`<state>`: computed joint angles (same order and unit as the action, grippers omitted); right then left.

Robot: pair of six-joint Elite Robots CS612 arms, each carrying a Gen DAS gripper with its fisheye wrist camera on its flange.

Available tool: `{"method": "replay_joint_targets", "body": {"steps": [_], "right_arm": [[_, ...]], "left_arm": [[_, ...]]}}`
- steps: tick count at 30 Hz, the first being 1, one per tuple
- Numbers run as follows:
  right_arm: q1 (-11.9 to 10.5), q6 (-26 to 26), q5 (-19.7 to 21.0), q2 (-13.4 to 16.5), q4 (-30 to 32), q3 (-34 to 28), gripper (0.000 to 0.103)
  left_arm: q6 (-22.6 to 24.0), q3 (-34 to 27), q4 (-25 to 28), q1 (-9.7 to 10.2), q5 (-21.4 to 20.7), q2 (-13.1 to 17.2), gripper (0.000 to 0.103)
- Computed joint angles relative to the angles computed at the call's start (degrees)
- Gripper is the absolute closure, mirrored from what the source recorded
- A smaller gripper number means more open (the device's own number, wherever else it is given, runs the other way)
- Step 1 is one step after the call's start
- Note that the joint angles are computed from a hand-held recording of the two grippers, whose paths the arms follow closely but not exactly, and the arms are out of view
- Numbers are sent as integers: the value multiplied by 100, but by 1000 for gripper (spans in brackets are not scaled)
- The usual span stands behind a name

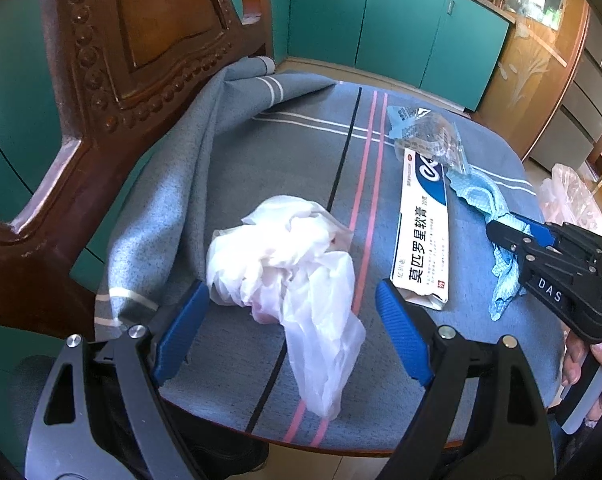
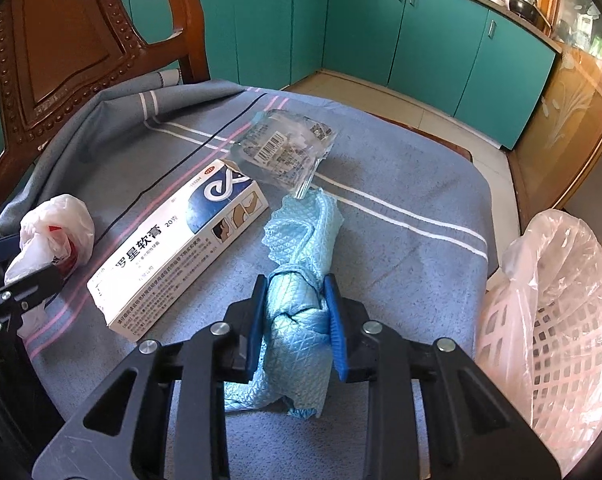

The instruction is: Collect trash

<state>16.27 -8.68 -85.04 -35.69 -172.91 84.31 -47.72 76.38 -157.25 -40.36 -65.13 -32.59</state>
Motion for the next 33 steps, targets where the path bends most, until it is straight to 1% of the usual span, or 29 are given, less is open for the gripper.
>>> {"method": "replay_joint_targets", "body": {"steps": [8, 22, 28, 30, 32, 33], "right_arm": [[30, -51, -87, 21, 72, -37, 74], [33, -50, -94, 17, 80, -35, 74], [40, -49, -151, 20, 80, -43, 73], [43, -21, -181, 23, 61, -43, 71], [44, 18, -218, 25, 33, -41, 63], [41, 33, -235, 25, 15, -34, 61]], "left_arm": [[13, -10, 63, -9, -15, 6, 17], [47, -111, 166, 11, -167, 94, 17], [51, -134, 154, 9, -214, 113, 15], [57, -141, 164, 10, -224, 117, 15], [62, -162, 172, 14, -252, 132, 15], [66, -167, 170, 17, -273, 135, 14]]}}
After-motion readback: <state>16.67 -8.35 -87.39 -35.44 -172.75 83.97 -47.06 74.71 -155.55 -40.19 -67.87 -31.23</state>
